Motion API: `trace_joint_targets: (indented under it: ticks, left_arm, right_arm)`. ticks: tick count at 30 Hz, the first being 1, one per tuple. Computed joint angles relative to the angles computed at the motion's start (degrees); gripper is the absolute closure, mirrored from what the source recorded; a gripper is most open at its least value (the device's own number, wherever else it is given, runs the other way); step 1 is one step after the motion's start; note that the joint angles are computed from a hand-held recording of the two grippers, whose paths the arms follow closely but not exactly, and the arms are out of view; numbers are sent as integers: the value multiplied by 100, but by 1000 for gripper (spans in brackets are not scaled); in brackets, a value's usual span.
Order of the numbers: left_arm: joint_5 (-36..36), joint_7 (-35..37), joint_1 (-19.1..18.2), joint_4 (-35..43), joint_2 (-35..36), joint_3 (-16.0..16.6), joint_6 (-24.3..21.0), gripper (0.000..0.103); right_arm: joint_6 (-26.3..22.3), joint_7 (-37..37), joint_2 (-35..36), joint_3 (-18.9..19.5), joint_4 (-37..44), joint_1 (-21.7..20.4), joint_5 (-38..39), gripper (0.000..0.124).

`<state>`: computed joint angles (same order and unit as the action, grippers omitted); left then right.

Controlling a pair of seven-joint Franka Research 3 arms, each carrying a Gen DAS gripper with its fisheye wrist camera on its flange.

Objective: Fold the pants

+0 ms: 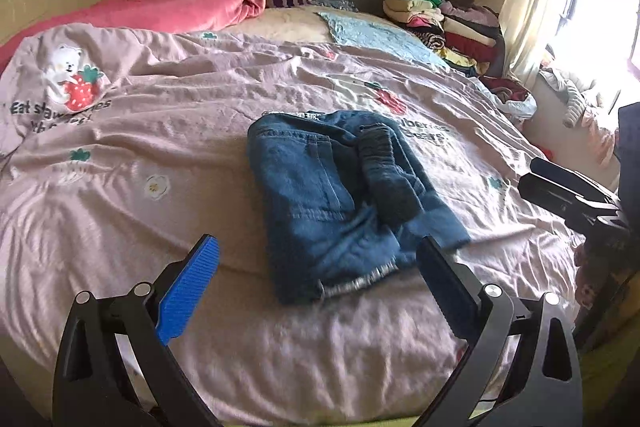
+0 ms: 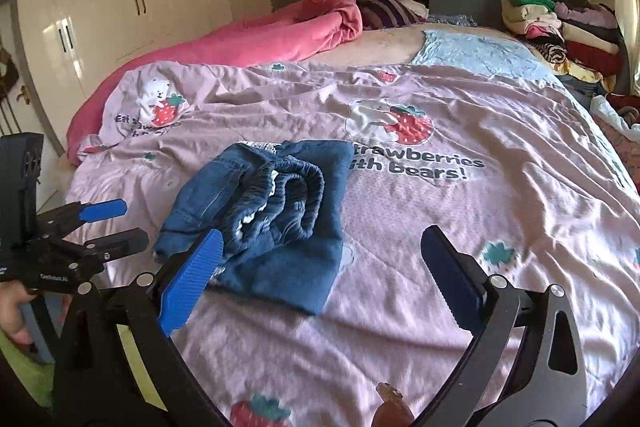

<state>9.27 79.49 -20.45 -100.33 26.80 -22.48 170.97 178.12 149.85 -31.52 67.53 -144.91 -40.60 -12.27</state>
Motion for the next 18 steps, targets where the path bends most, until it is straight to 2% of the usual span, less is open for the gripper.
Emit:
trace_joint_targets:
  ticks: [3,7,10,18]
  left_arm:
    - [-18,-48,50,-308,-225,-29,150,5]
    - [-71,-53,182,-706,-519,-138,359,5]
    - [63,-264,30,-955,-731,71,493,5]
    - [347,-619,-107,-1273,-1014,262,536,5]
  right_arm:
    - [-123,-8,-135,-293,-117,401,36,30]
    - [-267,35,-226,-507,-177,727,-54,30]
    - [-344,104,-296,-617,-216,904,-150,30]
    - [-500,348,-456,-833,-320,1276,-363,30]
